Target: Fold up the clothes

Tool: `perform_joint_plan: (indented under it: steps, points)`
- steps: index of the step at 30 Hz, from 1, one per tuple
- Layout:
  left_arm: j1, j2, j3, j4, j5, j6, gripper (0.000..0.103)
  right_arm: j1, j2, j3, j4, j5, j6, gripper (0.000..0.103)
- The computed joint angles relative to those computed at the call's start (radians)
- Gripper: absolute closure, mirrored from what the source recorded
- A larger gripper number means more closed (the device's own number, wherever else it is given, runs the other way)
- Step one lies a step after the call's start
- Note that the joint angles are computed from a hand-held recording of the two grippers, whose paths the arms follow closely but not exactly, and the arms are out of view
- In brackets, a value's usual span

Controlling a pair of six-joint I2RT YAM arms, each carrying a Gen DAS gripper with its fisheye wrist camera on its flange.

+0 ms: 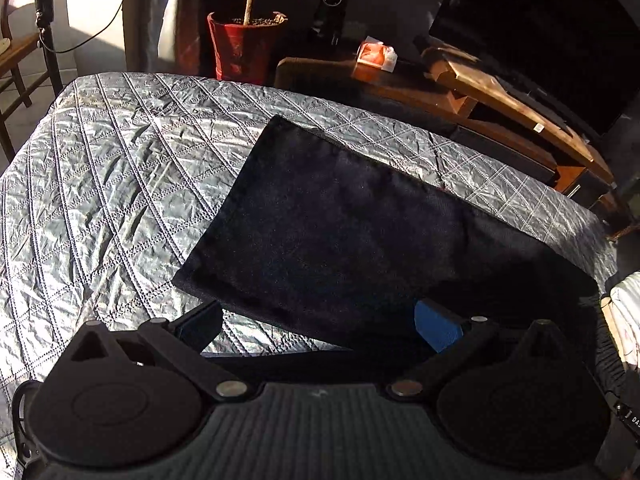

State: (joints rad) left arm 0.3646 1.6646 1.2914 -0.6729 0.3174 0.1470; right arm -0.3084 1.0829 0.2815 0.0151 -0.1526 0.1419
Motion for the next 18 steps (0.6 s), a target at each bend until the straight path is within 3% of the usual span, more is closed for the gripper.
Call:
perform_joint_plan:
  steps: [2,3,5,7,8,11,14,18]
  points:
    - [-0.014,-0.016,-0.015,0.008,-0.016,0.022,0.001,0.056,-0.084,0.008,-0.119,0.079,-0.092,0.087]
    - [-0.017,-0.02,-0.018,0.008,-0.018,0.03,0.001,0.068,-0.08,0.021,-0.164,0.107,-0.117,0.081]
    - [-0.018,-0.023,-0.022,0.008,-0.016,0.039,0.001,0.102,-0.088,0.032,-0.196,0.235,-0.124,0.065]
    - [-0.015,-0.026,-0.025,0.016,-0.031,0.04,0.001,0.175,-0.149,0.031,-0.2,0.44,-0.079,0.064]
    - [-0.013,-0.028,-0.026,0.021,-0.041,0.04,0.001,0.188,-0.175,0.035,-0.203,0.487,-0.055,0.063]
    - [0.006,-0.026,-0.018,0.031,-0.058,0.023,0.001,0.154,-0.235,0.061,-0.155,0.328,0.008,0.061]
    - [0.045,-0.005,0.014,0.019,-0.042,-0.019,0.001,0.22,0.0,0.201,-0.099,0.119,0.027,0.021]
    - [0.08,0.026,0.041,0.009,-0.062,-0.064,0.001,0.373,0.364,0.44,0.015,0.004,-0.001,0.021]
